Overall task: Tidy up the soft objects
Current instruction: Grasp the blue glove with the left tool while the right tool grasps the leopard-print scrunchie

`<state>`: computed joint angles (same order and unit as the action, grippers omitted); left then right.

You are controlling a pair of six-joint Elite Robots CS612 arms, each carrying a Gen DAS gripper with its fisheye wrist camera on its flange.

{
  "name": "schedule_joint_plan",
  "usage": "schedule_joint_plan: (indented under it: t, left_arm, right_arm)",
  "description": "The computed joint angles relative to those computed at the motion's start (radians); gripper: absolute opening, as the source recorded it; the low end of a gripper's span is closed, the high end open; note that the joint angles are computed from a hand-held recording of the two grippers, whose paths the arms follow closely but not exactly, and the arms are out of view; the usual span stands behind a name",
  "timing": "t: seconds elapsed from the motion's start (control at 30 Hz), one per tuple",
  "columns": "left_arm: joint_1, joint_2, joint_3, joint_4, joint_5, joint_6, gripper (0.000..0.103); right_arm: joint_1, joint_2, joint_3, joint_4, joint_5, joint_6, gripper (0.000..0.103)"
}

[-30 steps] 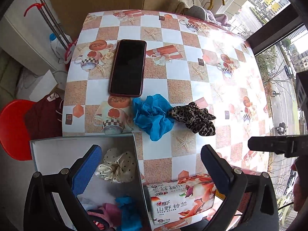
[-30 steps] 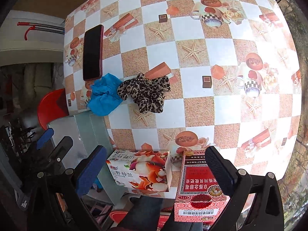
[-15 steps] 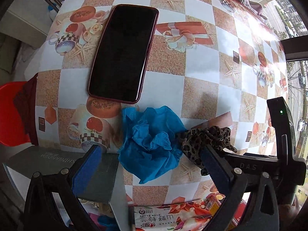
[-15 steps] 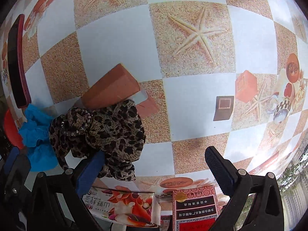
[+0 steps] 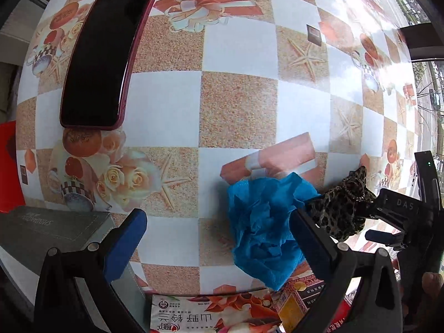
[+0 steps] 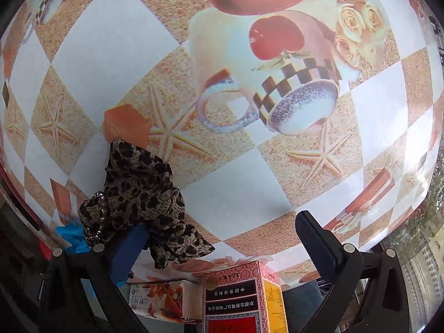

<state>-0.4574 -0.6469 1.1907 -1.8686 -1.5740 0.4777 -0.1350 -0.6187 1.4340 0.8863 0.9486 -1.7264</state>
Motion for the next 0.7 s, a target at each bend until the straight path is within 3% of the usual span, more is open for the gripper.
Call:
schedule_joint_plan:
  t: [0.13, 0.23, 0.33, 0.5, 0.6, 0.7]
  left_arm:
    - [-0.008, -0.035, 0.055, -0.021, -0.035, 0.055, 0.103]
    - [-0.033, -0.056, 0.129, -0.11, 0.053, 0.092, 0.103]
    - [-0.04, -0.056, 0.168, -0.187, 0.126, 0.099, 0.103]
    - [-0.04, -0.05, 0.202, -0.31, 0.216, 0.138, 0.103]
    - [-0.023, -0.051, 0.178, -0.284, 0.159, 0.112, 0.103]
    - [0.007, -0.068, 0.154, -0.252, 0.044, 0.142, 0.103]
  right_arm:
    - [-0.007, -0.047, 0.088, -0.159, -0.04, 0.102, 0.103]
    - [-0.005, -0.063, 0.116, -0.223, -0.044, 0.128, 0.103]
    - [-0.005, -0.063, 0.125, -0.214, -0.036, 0.095, 0.103]
    - [-0.026, -0.067, 0.137, -0.091, 0.02, -0.018, 0.103]
    - [-0.03, -0.098, 0.193, -0.085, 0.057, 0.004, 0.103]
    - [-0.018, -0.177, 0.262, -0.235, 0.096, 0.106, 0.103]
